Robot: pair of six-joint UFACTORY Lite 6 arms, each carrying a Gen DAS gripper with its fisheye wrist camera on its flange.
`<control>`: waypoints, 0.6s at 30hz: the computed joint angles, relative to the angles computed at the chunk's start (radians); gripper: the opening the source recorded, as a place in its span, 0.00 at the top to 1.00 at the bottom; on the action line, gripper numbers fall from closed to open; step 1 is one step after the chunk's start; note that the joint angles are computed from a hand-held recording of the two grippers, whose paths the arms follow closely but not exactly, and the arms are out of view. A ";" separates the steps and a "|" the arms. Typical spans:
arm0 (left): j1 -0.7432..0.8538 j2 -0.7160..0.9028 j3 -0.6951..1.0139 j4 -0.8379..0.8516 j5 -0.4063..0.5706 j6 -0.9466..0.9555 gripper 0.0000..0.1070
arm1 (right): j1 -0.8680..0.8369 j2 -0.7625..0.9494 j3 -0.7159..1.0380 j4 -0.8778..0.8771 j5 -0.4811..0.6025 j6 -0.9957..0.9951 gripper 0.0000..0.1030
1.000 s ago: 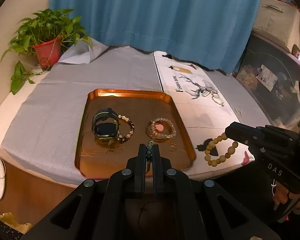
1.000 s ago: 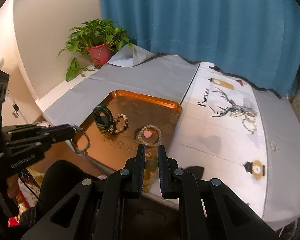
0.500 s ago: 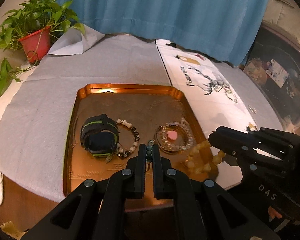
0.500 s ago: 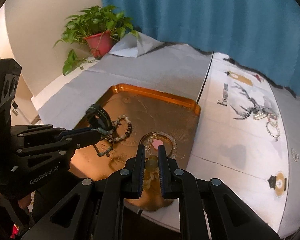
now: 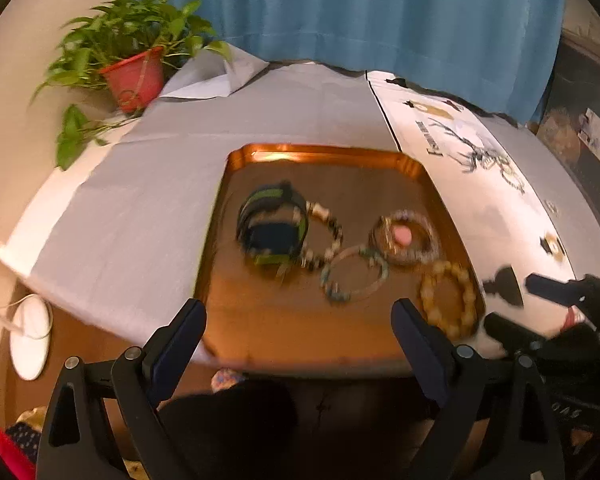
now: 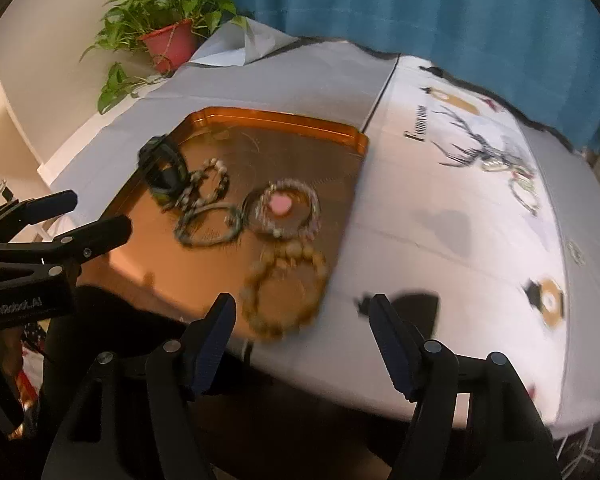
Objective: Organize jewelry
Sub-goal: 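Open both tools to drop the two bracelets into the tray, then move both open tools back over the printed mat toward the remaining jewelry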
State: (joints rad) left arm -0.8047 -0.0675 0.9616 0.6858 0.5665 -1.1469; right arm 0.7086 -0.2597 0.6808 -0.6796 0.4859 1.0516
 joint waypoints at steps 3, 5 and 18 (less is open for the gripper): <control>-0.108 -0.124 -0.084 0.011 0.080 -0.104 0.14 | 0.111 -0.165 -0.087 -0.028 0.112 0.102 0.31; -0.197 -0.183 -0.112 0.027 0.145 -0.187 0.14 | 0.237 -0.288 -0.135 -0.055 0.230 0.201 0.30; -0.698 -0.245 0.005 0.151 0.629 -0.499 0.11 | 1.013 -0.451 -0.109 -0.178 0.862 0.668 0.27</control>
State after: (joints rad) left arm -1.5027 -0.3123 0.9664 0.8368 1.1956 -1.6462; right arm 1.7213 -0.7108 0.5716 -0.8578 1.3479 1.7196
